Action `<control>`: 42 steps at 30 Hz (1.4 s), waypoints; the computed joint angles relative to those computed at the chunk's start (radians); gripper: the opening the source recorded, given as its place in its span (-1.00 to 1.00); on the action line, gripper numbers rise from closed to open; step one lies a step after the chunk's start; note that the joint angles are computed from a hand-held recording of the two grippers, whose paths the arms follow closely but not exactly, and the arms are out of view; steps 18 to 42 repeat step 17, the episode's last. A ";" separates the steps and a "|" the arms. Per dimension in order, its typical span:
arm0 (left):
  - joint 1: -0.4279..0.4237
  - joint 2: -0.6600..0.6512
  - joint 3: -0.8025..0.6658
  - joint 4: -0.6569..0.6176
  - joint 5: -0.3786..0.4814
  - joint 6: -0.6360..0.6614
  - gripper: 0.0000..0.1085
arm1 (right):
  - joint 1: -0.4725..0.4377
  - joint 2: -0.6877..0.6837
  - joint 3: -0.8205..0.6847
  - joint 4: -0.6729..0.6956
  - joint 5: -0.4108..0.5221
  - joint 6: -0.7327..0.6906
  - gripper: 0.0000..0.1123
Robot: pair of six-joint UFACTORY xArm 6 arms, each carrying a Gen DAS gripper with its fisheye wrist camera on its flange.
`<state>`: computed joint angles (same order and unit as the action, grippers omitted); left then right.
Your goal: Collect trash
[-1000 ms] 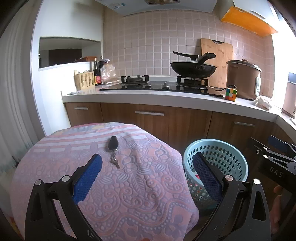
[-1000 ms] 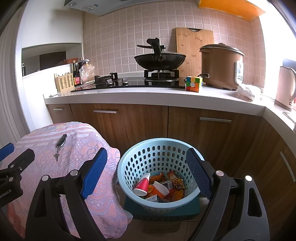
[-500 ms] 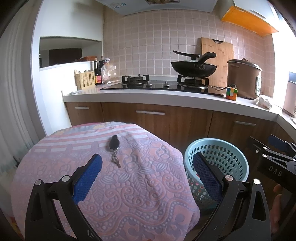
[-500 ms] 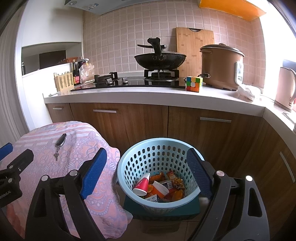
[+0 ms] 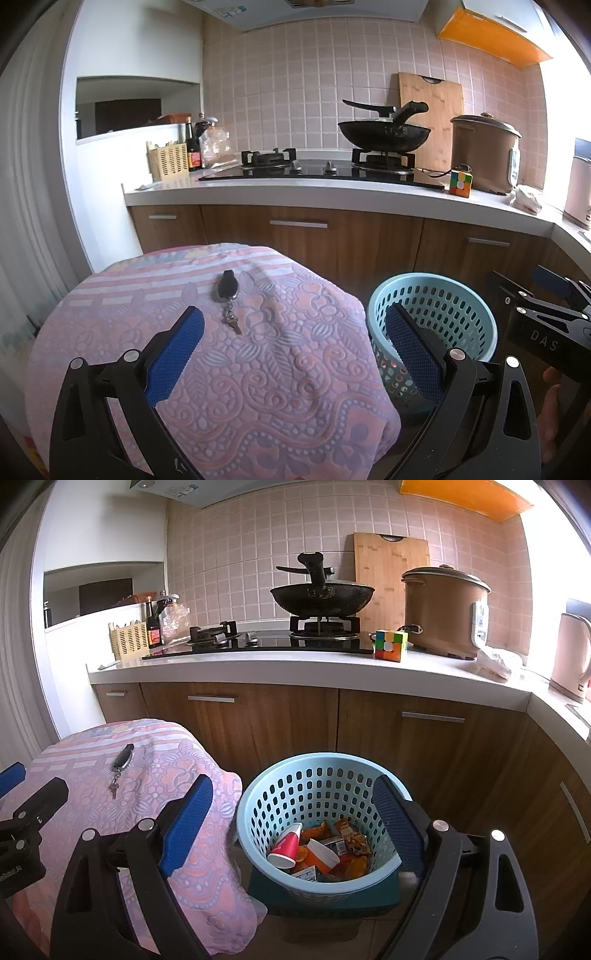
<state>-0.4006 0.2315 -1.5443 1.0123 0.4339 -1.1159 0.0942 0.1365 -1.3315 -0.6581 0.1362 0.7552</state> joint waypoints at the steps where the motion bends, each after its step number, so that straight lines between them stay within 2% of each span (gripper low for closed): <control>1: -0.002 -0.001 -0.001 0.012 0.004 -0.009 0.76 | 0.001 0.001 -0.001 -0.002 0.001 0.002 0.50; 6: -0.001 -0.005 0.007 0.017 -0.010 0.005 0.76 | -0.001 0.001 -0.001 -0.010 0.000 0.009 0.50; 8: -0.009 -0.004 0.002 0.035 0.016 0.004 0.76 | 0.000 0.001 -0.001 -0.008 -0.001 0.007 0.50; 11: -0.003 0.006 -0.007 -0.045 0.017 0.067 0.76 | -0.001 0.002 -0.003 -0.015 0.000 0.013 0.50; 14: 0.013 0.005 0.005 -0.126 -0.028 0.113 0.76 | 0.001 -0.001 -0.002 -0.027 0.001 0.024 0.50; 42: 0.016 0.004 0.007 -0.116 -0.035 0.100 0.76 | 0.002 0.000 -0.003 -0.027 0.003 0.024 0.50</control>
